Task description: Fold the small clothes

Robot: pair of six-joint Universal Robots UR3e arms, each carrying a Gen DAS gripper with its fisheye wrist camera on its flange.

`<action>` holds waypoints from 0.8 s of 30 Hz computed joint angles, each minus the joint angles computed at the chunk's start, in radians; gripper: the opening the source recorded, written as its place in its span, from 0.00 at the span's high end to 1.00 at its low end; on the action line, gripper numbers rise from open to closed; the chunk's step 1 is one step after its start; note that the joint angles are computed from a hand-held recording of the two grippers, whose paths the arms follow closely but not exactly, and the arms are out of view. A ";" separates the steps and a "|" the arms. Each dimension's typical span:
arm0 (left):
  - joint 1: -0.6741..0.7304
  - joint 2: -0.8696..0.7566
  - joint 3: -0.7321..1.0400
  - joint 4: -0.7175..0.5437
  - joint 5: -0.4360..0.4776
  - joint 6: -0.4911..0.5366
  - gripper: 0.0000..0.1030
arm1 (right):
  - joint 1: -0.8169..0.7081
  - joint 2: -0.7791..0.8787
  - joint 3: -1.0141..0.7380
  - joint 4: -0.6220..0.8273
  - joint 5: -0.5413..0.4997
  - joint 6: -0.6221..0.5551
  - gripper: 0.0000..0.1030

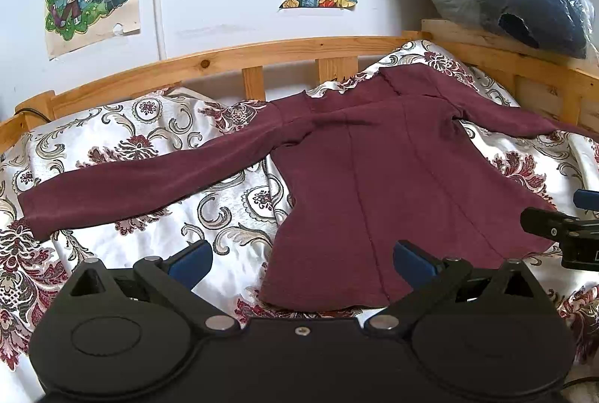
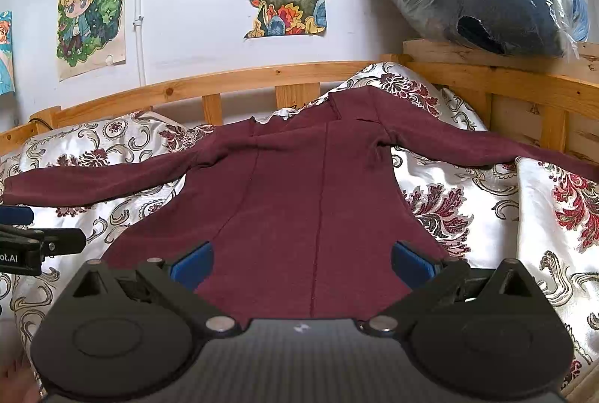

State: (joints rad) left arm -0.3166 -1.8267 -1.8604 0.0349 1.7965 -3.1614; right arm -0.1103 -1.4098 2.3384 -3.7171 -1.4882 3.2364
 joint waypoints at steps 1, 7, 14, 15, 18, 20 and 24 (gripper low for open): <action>0.000 0.000 0.000 0.000 0.000 0.000 0.01 | 0.000 0.000 0.000 0.000 0.000 0.000 0.00; 0.000 0.000 0.000 0.001 0.000 0.001 0.01 | 0.000 0.000 0.000 0.000 0.000 0.000 0.00; -0.001 -0.001 0.001 0.000 0.000 0.000 0.01 | -0.003 -0.019 -0.005 0.025 0.003 -0.001 0.00; -0.001 -0.001 0.001 0.000 0.000 0.000 0.01 | -0.004 -0.024 -0.006 0.032 0.003 -0.001 0.00; -0.001 -0.001 0.001 -0.001 0.002 0.000 0.01 | -0.005 -0.039 -0.010 0.051 0.003 -0.001 0.00; 0.000 0.000 0.000 -0.001 0.001 0.000 0.01 | 0.001 -0.001 -0.001 0.004 -0.003 0.001 0.00; 0.002 0.001 -0.002 -0.003 0.001 0.001 0.01 | -0.006 0.009 0.001 -0.009 -0.013 0.004 0.00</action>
State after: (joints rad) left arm -0.3146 -1.8260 -1.8626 0.0318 1.7979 -3.1600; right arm -0.1167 -1.4008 2.3397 -3.7263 -1.5012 3.2407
